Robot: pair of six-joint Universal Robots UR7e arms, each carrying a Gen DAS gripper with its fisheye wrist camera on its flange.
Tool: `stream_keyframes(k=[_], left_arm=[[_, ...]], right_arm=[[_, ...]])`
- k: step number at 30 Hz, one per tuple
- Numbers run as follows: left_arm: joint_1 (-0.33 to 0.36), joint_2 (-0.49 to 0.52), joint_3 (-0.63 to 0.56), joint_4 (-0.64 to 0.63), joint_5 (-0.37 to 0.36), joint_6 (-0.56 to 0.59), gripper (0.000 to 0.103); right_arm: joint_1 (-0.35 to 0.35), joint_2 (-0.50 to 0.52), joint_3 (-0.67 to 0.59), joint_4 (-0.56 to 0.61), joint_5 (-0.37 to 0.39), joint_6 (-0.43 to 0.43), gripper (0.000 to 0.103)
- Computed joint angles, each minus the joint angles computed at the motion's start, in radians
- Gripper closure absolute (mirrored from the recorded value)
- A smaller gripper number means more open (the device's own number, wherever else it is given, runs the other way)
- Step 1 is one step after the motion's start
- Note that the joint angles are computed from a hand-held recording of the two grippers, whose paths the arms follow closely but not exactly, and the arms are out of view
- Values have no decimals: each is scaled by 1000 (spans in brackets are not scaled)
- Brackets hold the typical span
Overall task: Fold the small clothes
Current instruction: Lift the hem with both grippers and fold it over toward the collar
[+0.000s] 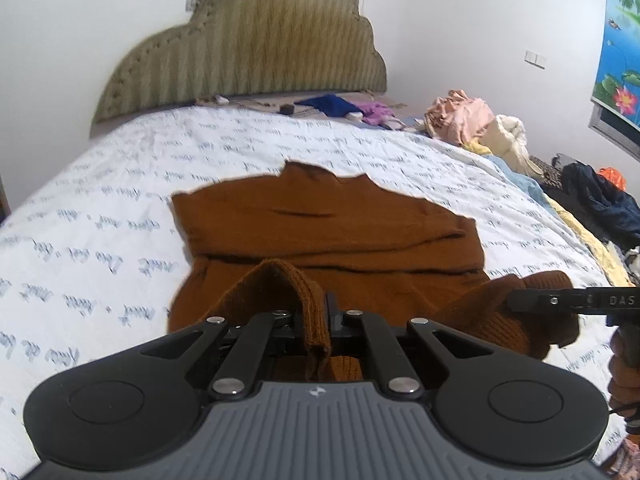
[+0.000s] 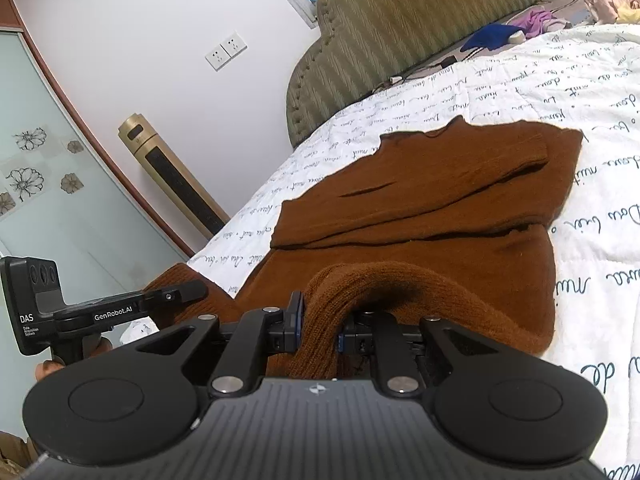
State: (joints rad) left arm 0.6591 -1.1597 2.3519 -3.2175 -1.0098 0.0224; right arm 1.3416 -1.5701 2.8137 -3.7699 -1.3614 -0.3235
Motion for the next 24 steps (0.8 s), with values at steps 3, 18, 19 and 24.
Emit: stream_keyframes(k=[3, 18, 19, 24], left_arm=[[-3, 5, -16, -27, 1, 16, 98], [9, 53, -115, -72, 22, 4, 98], [9, 59, -122, -77, 23, 9, 98], [16, 104, -170, -122, 38, 43, 98]], right_arm=[[3, -7, -7, -11, 8, 5, 83], [-16, -7, -79, -26, 37, 70, 83], [-13, -1, -88, -30, 34, 75, 83], [-5, 26, -129, -45, 27, 99, 83]])
